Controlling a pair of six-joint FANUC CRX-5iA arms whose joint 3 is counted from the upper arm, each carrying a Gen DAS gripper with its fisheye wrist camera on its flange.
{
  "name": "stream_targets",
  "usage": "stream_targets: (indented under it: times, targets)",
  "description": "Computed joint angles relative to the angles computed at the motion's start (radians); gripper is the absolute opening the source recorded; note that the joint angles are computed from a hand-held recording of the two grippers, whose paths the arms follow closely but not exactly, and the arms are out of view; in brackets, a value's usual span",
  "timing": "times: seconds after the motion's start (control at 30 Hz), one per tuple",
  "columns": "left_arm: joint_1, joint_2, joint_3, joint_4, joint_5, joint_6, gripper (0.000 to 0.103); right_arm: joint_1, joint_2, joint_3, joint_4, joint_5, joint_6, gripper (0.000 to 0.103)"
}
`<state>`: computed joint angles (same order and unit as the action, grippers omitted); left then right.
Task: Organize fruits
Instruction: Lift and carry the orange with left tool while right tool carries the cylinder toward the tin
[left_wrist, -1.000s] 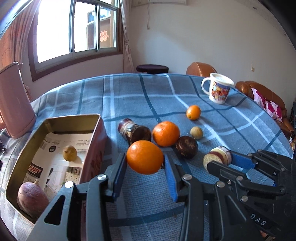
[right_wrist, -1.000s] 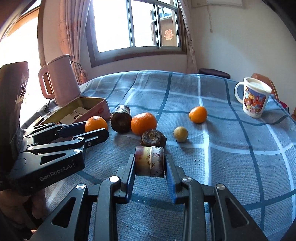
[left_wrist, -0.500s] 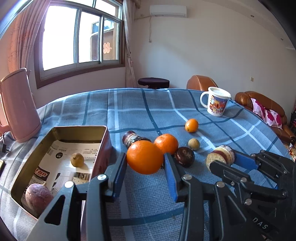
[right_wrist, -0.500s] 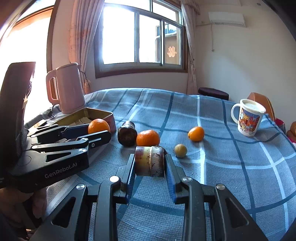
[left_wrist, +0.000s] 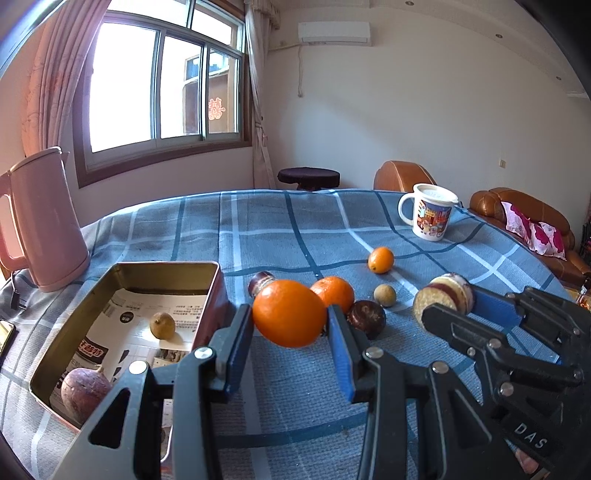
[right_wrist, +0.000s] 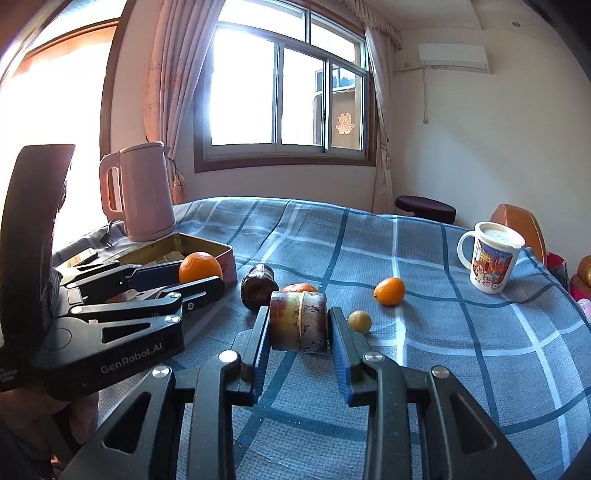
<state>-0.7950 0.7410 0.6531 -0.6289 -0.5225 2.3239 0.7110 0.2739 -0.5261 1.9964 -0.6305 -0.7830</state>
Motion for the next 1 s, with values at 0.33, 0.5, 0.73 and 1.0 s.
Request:
stream_targets:
  times: [0.33, 0.5, 0.73, 1.0]
  targets:
    - [-0.018, -0.011, -0.005, -0.081, 0.000, 0.061, 0.042, 0.007, 0.001, -0.004, 0.027, -0.044, -0.011, 0.032]
    - [-0.026, -0.019, -0.012, -0.120, 0.006, 0.089, 0.042, 0.005, 0.004, -0.003, 0.042, -0.062, -0.017, 0.032]
    - [-0.039, -0.029, -0.017, -0.178, 0.005, 0.133, 0.042, 0.010, 0.006, -0.004, 0.053, -0.088, -0.017, 0.032]
    - [-0.054, -0.037, -0.020, -0.240, 0.000, 0.177, 0.042, 0.016, 0.007, 0.001, 0.062, -0.106, -0.009, 0.032]
